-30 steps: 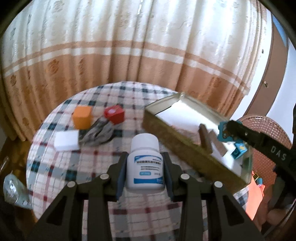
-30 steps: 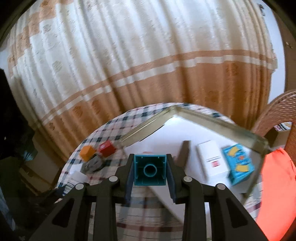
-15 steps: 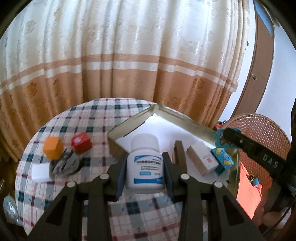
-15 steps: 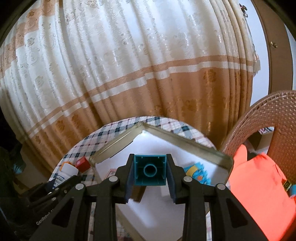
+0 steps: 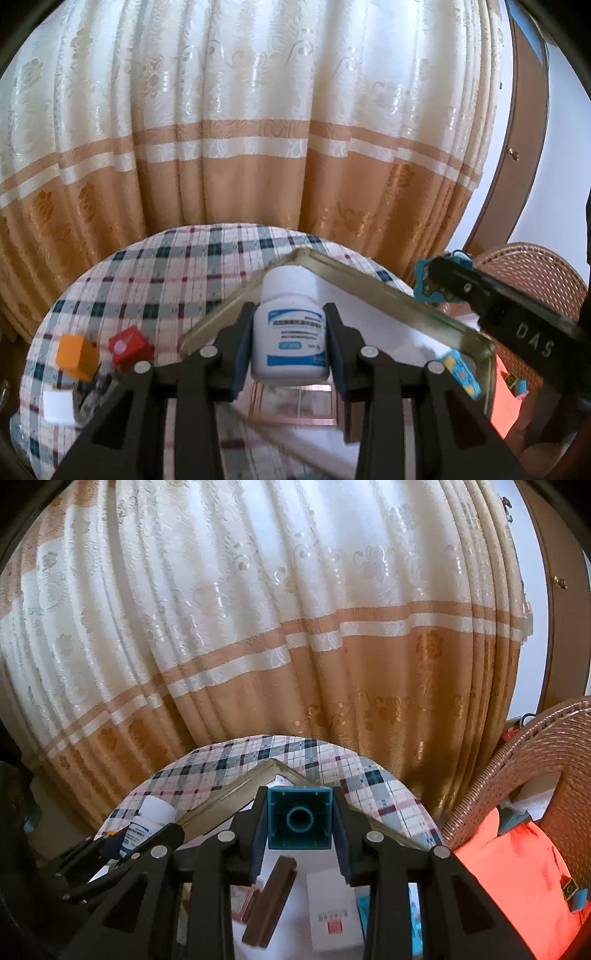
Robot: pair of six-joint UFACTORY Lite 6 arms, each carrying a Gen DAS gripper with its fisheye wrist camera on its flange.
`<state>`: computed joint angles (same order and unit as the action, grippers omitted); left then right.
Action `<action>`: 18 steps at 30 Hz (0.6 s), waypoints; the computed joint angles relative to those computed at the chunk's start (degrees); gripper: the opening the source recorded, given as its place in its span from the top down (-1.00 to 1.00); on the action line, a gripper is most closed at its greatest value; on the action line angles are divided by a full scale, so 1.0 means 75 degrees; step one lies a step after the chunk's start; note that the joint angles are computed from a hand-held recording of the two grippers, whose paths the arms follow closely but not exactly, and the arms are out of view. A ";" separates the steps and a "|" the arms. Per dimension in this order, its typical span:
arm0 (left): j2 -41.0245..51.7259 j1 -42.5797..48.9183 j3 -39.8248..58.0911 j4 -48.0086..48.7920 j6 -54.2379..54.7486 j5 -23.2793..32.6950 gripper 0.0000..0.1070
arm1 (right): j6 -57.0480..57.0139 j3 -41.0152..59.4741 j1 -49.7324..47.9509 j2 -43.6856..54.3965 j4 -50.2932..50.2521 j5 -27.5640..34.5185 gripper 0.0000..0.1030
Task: Organize rigid objects
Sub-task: 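Lift and carry the teal block and pill bottle over the gold tray, then lower both held items into the tray and open both tools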
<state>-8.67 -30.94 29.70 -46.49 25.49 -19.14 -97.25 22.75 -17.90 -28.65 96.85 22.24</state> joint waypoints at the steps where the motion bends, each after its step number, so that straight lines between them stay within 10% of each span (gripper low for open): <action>1: 0.0242 0.0048 0.0164 0.0076 -0.0067 -0.0033 0.34 | -0.0420 0.0145 0.0163 0.0324 0.0456 -0.0175 0.33; 18: 0.3214 0.0521 0.2331 0.0310 -0.0057 0.0431 0.34 | -0.1424 0.1385 0.0597 0.2950 0.1638 -0.0418 0.33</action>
<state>15.44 -27.03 47.18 -44.17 25.07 -15.91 -107.93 33.14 -13.43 -6.52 109.13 19.10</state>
